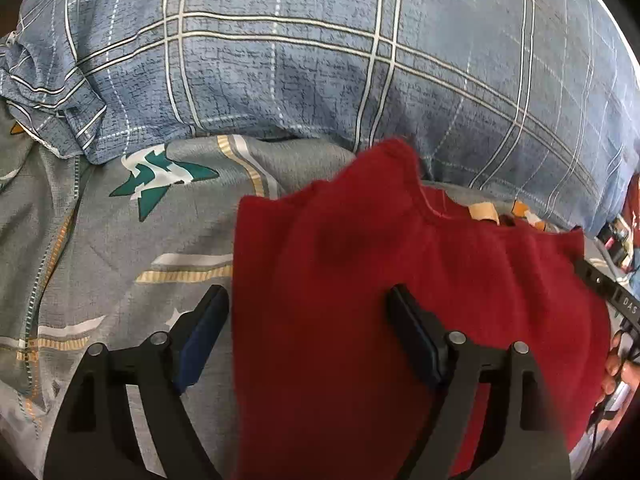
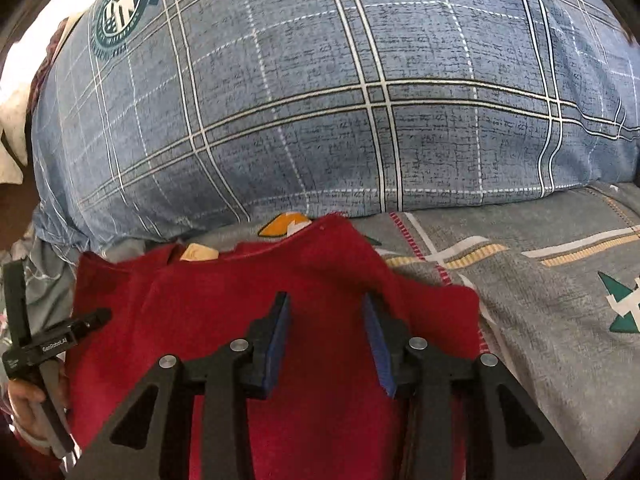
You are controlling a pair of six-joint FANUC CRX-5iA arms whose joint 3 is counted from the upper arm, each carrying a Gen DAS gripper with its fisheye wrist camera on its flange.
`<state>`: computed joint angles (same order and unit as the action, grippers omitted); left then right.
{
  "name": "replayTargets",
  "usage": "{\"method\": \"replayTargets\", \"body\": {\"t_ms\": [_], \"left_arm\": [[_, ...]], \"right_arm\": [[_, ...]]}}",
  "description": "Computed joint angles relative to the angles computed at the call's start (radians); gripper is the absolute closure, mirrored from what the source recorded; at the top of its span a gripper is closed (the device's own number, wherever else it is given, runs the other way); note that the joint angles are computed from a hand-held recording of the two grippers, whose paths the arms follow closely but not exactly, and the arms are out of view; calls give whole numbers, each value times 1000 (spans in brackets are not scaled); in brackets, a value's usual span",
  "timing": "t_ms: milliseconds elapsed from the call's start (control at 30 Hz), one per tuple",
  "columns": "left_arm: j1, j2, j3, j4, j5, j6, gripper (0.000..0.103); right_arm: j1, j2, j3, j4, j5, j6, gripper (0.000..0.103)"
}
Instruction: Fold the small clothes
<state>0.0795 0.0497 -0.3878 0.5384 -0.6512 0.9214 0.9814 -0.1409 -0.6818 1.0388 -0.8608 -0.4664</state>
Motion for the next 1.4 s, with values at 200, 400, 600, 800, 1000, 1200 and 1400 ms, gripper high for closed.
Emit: {"method": "replayTargets", "body": {"t_ms": [200, 400, 600, 800, 1000, 1200, 1400], "left_arm": [[9, -51, -16, -2, 15, -1, 21], [13, -15, 71, -75, 34, 117, 21], [-44, 107, 266, -364, -25, 368, 21], [-37, 101, 263, -391, -41, 396, 21], [6, -62, 124, -321, -33, 282, 21], [37, -215, 2, -280, -56, 191, 21], [80, -300, -85, -232, -76, 138, 21]], "right_arm": [[77, -27, 31, -62, -106, 32, 49], [115, -7, 54, 2, -187, 19, 35], [40, 50, 81, -117, -147, 87, 41], [64, 34, 67, -105, -176, 58, 40], [175, 2, 92, -77, -280, 50, 39], [252, 42, 144, -155, -368, 141, 39], [304, 19, 136, -231, -389, 125, 39]]}}
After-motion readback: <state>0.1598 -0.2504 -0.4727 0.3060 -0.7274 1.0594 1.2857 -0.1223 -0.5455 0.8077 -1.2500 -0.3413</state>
